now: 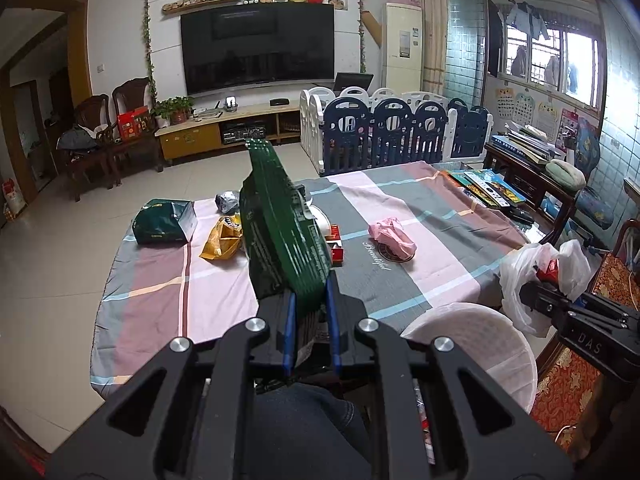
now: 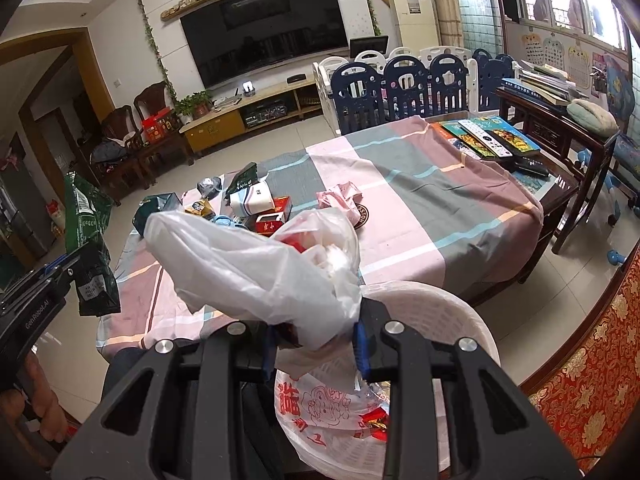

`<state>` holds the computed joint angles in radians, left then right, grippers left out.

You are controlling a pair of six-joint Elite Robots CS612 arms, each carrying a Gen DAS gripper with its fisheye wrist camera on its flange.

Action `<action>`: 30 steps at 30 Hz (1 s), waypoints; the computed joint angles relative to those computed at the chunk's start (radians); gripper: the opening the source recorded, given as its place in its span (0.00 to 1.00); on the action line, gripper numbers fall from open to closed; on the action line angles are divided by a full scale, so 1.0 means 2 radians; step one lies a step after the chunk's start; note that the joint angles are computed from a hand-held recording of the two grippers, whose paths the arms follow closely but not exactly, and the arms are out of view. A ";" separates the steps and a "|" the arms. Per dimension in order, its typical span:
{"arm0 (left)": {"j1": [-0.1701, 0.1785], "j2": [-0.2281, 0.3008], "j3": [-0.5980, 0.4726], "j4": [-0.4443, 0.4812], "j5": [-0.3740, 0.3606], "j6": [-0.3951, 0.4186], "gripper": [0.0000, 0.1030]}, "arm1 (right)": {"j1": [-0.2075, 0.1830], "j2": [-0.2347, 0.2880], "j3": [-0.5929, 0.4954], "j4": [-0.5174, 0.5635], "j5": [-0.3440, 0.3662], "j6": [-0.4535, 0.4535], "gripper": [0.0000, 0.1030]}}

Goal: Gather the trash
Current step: 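Drop the white plastic bag into the wastebasket with the right tool while the left tool drops the green bag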

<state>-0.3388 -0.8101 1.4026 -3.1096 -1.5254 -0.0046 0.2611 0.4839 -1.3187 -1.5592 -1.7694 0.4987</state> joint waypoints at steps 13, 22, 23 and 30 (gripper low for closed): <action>0.003 0.000 -0.006 0.025 -0.026 -0.002 0.14 | -0.008 0.017 -0.011 0.081 0.014 0.022 0.30; 0.001 0.011 -0.020 0.103 -0.130 0.044 0.14 | -0.022 0.032 -0.027 0.120 0.050 0.069 0.32; 0.000 0.013 -0.022 0.116 -0.141 0.053 0.14 | -0.023 0.032 -0.028 0.123 0.051 0.073 0.33; -0.011 0.026 -0.033 0.197 -0.195 0.114 0.14 | -0.039 0.047 -0.058 0.134 0.084 0.137 0.70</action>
<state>-0.3610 -0.7580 1.3374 -2.7165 -1.9149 0.2232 0.1829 0.5784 -1.4354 -1.2910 -1.6018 0.7730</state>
